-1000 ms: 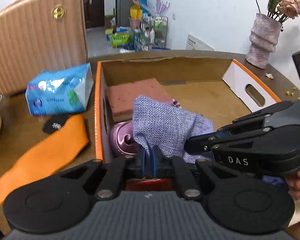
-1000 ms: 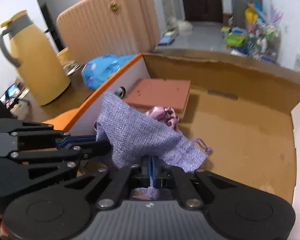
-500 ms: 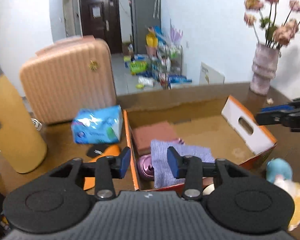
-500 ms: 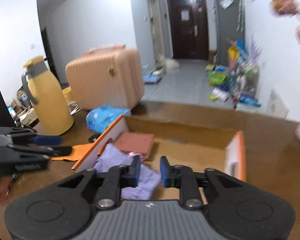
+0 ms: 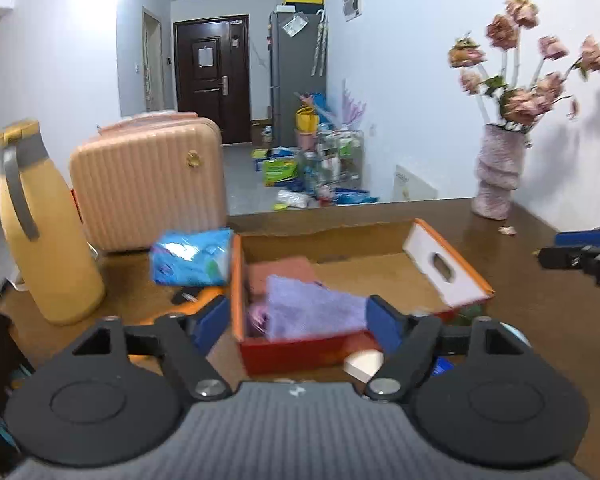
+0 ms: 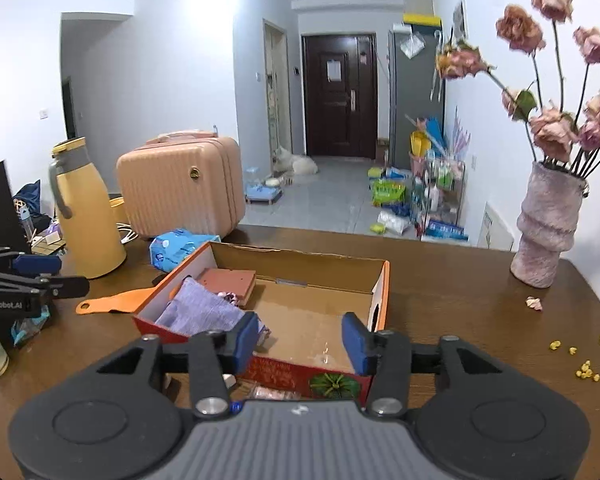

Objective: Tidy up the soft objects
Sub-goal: 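Move the right gripper toward the white-and-yellow plush sheep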

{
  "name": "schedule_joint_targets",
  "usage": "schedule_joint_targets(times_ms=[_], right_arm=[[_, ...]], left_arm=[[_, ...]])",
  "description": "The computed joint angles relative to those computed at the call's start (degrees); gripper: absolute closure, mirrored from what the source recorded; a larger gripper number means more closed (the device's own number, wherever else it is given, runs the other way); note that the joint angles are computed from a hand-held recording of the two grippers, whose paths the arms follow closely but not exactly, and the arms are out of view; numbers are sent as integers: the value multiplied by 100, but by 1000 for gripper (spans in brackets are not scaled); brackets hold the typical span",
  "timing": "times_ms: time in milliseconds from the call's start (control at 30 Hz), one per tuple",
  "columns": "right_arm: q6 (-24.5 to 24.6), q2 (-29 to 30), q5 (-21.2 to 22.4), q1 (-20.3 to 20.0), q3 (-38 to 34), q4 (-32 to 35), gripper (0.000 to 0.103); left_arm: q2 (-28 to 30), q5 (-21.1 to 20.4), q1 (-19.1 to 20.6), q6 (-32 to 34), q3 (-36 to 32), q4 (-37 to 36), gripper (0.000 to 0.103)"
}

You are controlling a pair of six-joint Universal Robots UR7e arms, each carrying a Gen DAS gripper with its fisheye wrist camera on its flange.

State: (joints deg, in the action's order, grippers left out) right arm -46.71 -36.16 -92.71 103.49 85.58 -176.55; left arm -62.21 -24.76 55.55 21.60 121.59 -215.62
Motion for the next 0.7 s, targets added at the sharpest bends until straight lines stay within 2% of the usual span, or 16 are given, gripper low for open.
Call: schedule_joint_targets(times_ms=[33, 100, 233, 267, 333, 400, 467, 533, 600, 700], right_arm=[[-162, -100, 120, -76, 262, -180, 48], [-489, -307, 325, -261, 831, -476, 47], [-966, -608, 593, -682, 2098, -1611, 46], [-1057, -701, 706, -828, 2431, -1831, 46], [-1076, -900, 934, -1113, 2985, -2024, 45], [-874, -1080, 1192, -1393, 3351, -1905, 42], [-613, -1087, 1218, -1517, 3441, -1880, 41], [-577, -938, 1083, -1519, 3350, -2003, 41], [-461, -724, 880, -1474, 3205, -2290, 41], [-34, -386, 833, -1429, 2906, -2670, 38]], left_arm=[[-40, -81, -30, -259, 196, 86, 21], [-73, -160, -116, -833, 631, 238, 21], [365, -99, -519, -1225, 1495, -977, 19], [492, -88, -618, -1389, 1690, -1233, 16], [769, -16, -798, -1774, 1999, -1452, 14], [966, 94, -866, -1960, 2077, -1389, 14], [1058, 204, -824, -1992, 1960, -1195, 14], [1123, 204, -724, -1850, 1744, -1132, 14], [1224, 146, -620, -1632, 1523, -1209, 14], [1387, 19, -482, -1441, 1260, -1166, 14]])
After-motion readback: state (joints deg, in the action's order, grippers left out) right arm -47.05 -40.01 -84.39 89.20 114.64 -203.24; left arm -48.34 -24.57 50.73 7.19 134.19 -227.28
